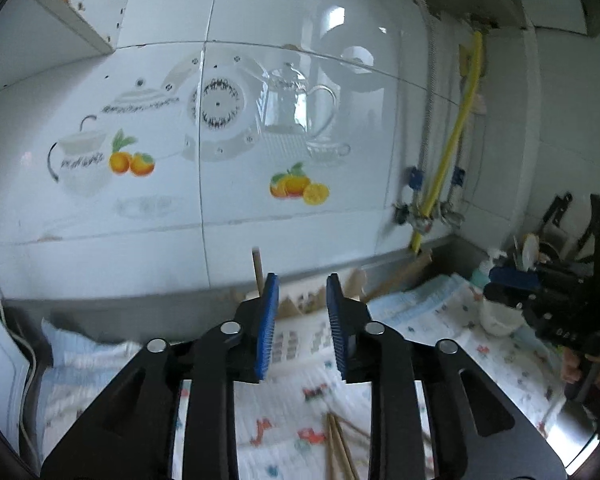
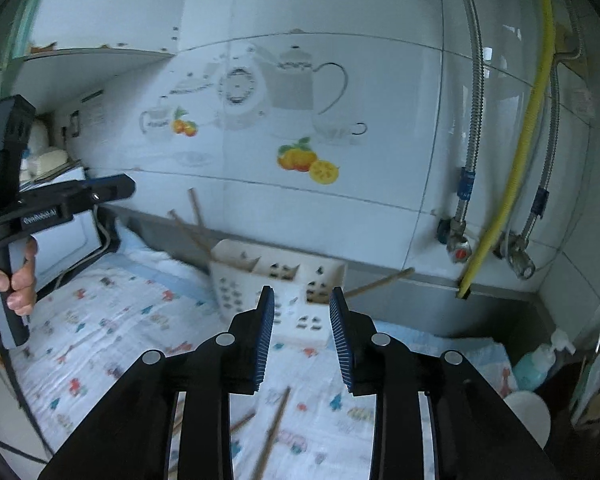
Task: Organize utensils
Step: 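Open both grippers to drop the chopsticks into the holder, then move both grippers to the loose chopsticks and close the right gripper on one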
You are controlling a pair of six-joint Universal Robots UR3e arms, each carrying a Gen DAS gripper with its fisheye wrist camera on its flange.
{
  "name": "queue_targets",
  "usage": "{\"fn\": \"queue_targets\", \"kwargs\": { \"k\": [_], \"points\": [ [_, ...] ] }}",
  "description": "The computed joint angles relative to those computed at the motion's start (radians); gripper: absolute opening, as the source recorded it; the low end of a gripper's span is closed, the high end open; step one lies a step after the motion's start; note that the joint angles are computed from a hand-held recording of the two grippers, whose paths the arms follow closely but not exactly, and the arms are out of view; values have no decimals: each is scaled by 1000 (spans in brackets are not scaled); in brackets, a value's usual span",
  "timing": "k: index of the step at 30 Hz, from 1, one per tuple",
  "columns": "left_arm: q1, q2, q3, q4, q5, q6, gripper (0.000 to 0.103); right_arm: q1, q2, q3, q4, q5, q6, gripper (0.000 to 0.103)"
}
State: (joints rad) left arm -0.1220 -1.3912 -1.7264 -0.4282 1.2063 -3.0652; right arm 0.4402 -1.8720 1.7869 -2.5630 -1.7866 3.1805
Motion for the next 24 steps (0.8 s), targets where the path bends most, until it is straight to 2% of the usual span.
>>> {"fn": "queue_targets", "kwargs": {
  "k": [7, 12, 17, 19, 24],
  "points": [
    [63, 239, -314, -32, -87, 29, 25, 179, -86, 190, -73, -80, 133, 28],
    [96, 361, -506, -96, -114, 75, 25, 335, -71, 343, -158, -187, 267, 28],
    [120, 443, -669, -154, -127, 129, 25, 385, -45, 474, -219, -189, 372, 25],
    [132, 464, -724, -165, -131, 139, 25, 373, -38, 517, -242, -161, 390, 21],
    [142, 481, -829, -157, -131, 149, 25, 382, 32, 569, -289, -155, 423, 21]
  ]
}}
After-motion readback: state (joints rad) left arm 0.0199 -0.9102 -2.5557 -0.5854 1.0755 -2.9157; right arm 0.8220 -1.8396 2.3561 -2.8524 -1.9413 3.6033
